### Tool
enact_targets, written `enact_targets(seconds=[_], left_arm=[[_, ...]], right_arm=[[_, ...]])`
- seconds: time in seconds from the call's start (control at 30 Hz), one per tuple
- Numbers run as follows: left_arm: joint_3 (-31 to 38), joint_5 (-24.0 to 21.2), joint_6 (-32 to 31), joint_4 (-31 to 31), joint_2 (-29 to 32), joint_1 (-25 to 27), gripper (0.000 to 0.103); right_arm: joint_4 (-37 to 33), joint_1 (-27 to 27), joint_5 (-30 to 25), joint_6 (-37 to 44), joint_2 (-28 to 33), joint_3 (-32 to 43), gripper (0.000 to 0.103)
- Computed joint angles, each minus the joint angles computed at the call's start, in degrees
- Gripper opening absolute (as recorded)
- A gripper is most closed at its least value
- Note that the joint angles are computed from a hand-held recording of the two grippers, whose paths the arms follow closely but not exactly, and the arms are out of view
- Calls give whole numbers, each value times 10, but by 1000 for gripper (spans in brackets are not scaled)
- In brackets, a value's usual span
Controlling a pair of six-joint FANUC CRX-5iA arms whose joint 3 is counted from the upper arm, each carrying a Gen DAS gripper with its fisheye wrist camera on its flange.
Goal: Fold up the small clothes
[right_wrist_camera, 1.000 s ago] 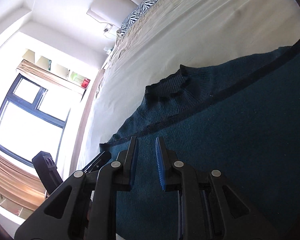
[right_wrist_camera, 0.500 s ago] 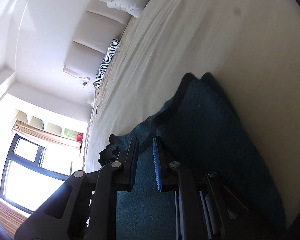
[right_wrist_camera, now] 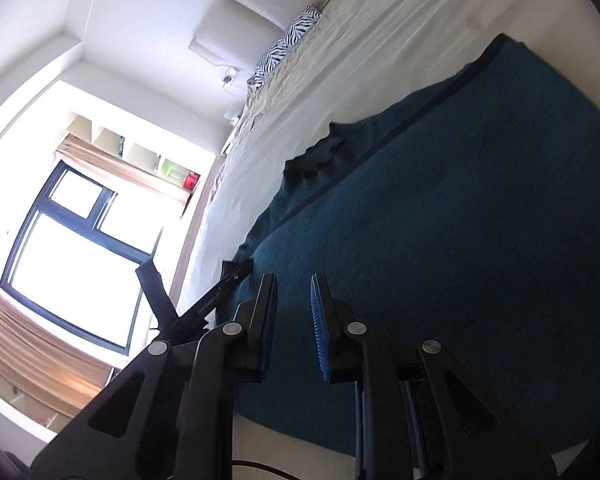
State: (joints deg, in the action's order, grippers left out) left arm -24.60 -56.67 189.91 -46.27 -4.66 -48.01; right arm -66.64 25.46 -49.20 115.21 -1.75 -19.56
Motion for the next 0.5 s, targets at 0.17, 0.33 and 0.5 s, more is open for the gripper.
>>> enact_targets(seconds=[0.17, 0.33, 0.5], left_arm=[[-7, 9, 7, -6, -6, -1, 61], [-32, 40, 11, 2, -39, 9, 61], [-14, -7, 31, 18, -56, -58, 52]], right_arm=[[14, 57, 6, -13, 20, -30, 16], [-47, -62, -13, 32, 4, -64, 15], [-23, -155, 34, -27, -59, -113, 13]])
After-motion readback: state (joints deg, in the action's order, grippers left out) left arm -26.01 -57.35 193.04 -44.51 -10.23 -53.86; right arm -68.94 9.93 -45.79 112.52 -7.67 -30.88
